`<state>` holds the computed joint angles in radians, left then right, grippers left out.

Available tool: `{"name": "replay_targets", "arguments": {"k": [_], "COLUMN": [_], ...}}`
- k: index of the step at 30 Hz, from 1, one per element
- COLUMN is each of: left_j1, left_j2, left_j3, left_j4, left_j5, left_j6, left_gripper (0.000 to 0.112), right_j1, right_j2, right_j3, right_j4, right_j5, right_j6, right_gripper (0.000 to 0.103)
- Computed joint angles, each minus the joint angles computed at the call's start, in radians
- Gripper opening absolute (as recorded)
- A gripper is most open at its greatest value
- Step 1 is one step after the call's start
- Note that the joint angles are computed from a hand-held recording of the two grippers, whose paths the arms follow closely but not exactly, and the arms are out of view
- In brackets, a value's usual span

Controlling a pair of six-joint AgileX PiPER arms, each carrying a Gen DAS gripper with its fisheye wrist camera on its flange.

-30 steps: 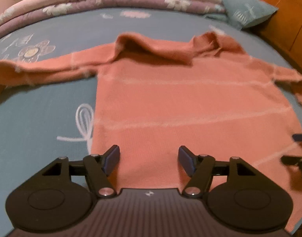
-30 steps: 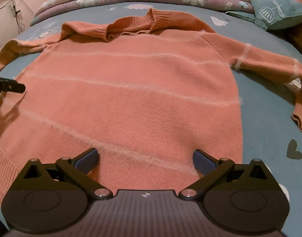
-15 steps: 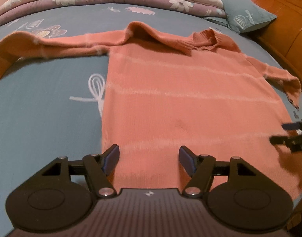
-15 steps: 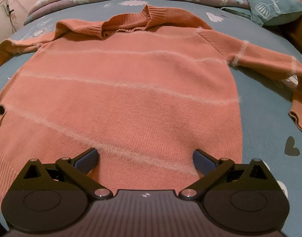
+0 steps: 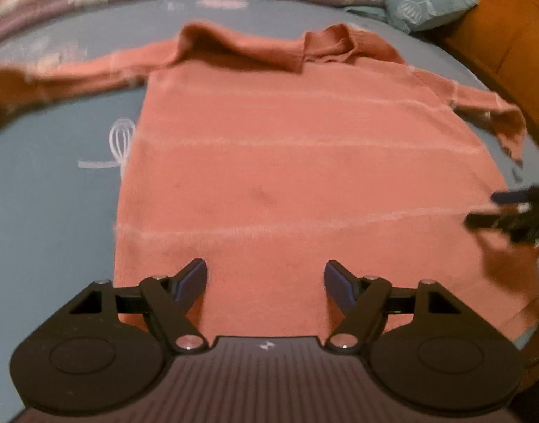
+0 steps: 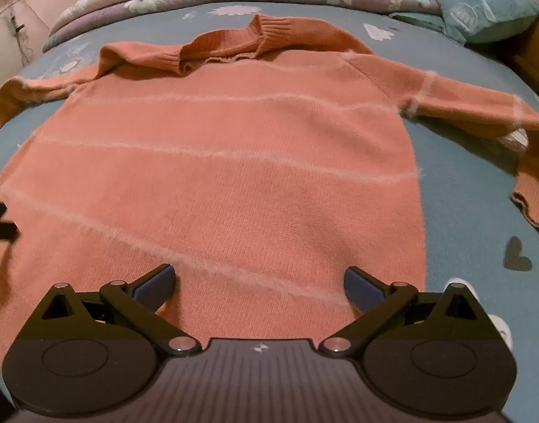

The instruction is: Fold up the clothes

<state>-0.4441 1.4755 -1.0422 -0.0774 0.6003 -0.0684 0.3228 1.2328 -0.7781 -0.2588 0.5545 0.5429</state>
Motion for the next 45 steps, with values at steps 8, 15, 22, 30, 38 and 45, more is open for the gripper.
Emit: {"name": "replay_targets", "arguments": {"k": [8, 15, 22, 30, 38, 45], "left_j1": [0.041, 0.024, 0.019, -0.036, -0.085, -0.056], "left_j2": [0.001, 0.017, 0.034, 0.060, 0.220, 0.215], "left_j3": [-0.003, -0.026, -0.046, -0.152, -0.262, -0.225], "left_j4": [-0.092, -0.047, -0.037, 0.008, -0.008, -0.089], "left_j5": [0.003, 0.021, 0.030, 0.022, 0.054, 0.018], "left_j6": [0.034, -0.012, -0.043, -0.075, -0.041, 0.040], "left_gripper": [0.079, 0.082, 0.085, 0.084, 0.084, 0.084], "right_j1": [-0.365, -0.469, -0.489, -0.408, -0.383, -0.408], "right_j2": [0.111, 0.433, 0.479, 0.450, 0.637, 1.000], "right_j3": [-0.162, -0.448, -0.437, -0.526, -0.916, -1.417], "right_j4": [0.675, 1.058, 1.049, 0.676, 0.457, 0.363], "right_j5": [-0.114, 0.006, 0.073, 0.167, 0.141, 0.402], "right_j6": [-0.685, -0.973, -1.113, -1.026, -1.073, -1.147], "right_gripper": [0.103, 0.103, 0.103, 0.098, 0.063, 0.058]}}
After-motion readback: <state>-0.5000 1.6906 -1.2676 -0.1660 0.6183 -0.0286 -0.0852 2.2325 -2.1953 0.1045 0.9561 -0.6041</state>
